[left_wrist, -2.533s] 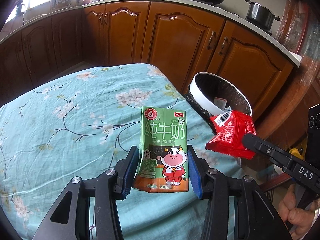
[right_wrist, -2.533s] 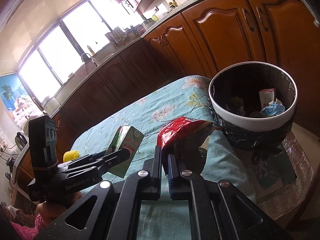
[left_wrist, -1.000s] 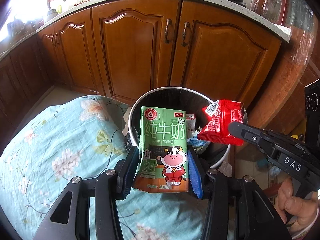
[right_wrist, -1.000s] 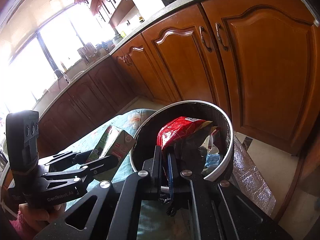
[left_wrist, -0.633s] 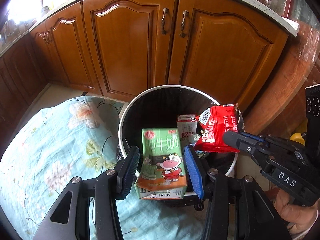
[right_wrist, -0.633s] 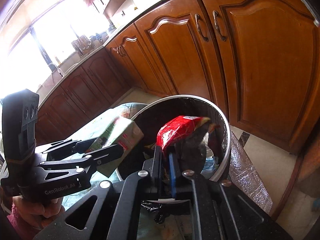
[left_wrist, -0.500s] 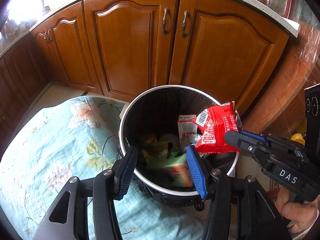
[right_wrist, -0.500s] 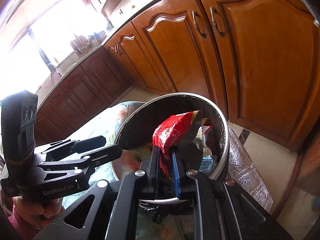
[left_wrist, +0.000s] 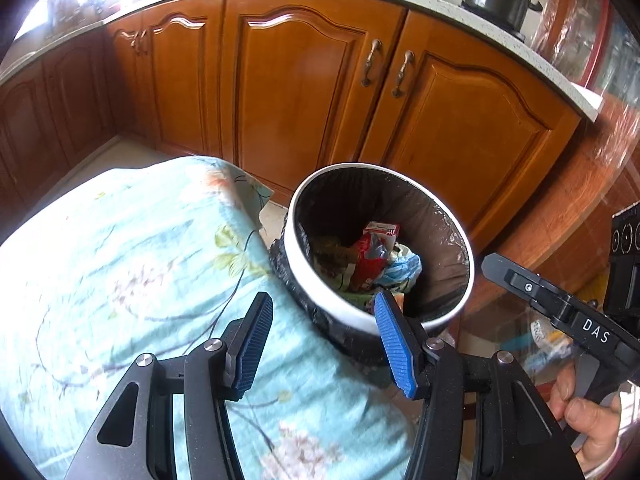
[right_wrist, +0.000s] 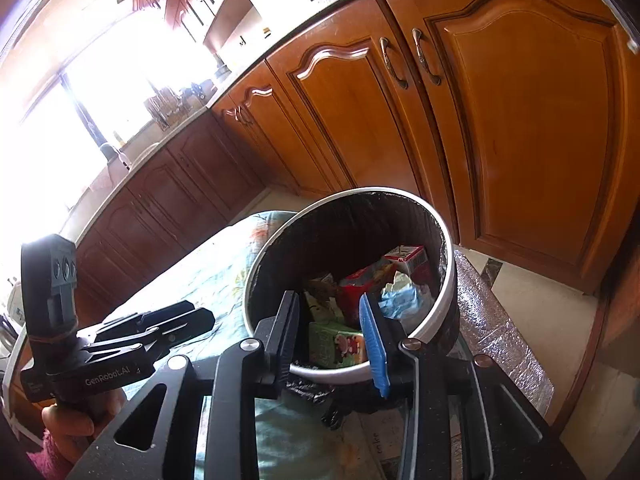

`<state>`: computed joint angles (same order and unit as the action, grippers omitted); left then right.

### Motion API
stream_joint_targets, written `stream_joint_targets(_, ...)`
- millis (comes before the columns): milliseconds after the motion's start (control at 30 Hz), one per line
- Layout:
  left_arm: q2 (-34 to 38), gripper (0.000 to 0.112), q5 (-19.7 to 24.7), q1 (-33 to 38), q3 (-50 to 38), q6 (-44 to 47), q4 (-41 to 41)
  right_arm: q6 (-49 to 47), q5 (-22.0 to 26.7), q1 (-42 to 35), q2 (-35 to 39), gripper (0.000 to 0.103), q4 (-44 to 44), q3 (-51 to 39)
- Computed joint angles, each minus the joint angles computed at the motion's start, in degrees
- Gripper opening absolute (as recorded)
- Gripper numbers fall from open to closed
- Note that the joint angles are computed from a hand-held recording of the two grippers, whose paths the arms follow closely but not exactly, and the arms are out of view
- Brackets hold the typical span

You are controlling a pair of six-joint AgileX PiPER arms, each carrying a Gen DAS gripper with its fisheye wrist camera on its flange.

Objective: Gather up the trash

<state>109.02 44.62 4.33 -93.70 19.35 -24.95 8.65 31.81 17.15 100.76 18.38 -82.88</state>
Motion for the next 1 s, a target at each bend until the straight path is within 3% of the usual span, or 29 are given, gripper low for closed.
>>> stream_joint_targets(267,-11.4,0.058,-6.6,4.5,18.6,9.5,-10.6,14.5,-7.7,6.2,-8.0,0.074,-10.3,10.2)
stream_joint_targets(433,-19.2,0.064,-7.9,8.9,28.6,18.9,-18.7,32.6,-10.1,11.9,-12.4,0.088,-26.3,14.6)
stream_joint_targets(500,-23.0,0.077,-9.4,10.9,33.1,24.1,-23.3,40.1,-10.0,14.1,-13.7,0.091,-33.3,15.5)
stream_joint_targets(533,-24.9,0.078,-9.5,12.1,35.1,26.9,-25.8,44.3,-9.6,15.4,-14.2,0.092,-37.7,15.6)
stream_joint_targets(733,-36.4,0.09,-10.8,16.8,44.4,38.0,-35.2,68.3,-1.6,25.1,-17.3,0.102,-64.9,14.8)
stream_joint_targets(800,-41.2,0.102,-11.9,18.2,47.7,41.9,-38.8,74.5,1.9,28.7,-18.2,0.103,-72.7,14.4)
stream_joint_targets(867,-46.1,0.102,-11.9,20.2,51.8,48.5,-44.3,79.5,5.4,32.4,-18.8,0.103,-80.4,14.5)
stream_joint_targets(1000,-53.3,0.102,-13.4,21.4,57.1,53.3,-45.4,84.2,13.5,39.1,-18.2,0.103,-91.2,15.2)
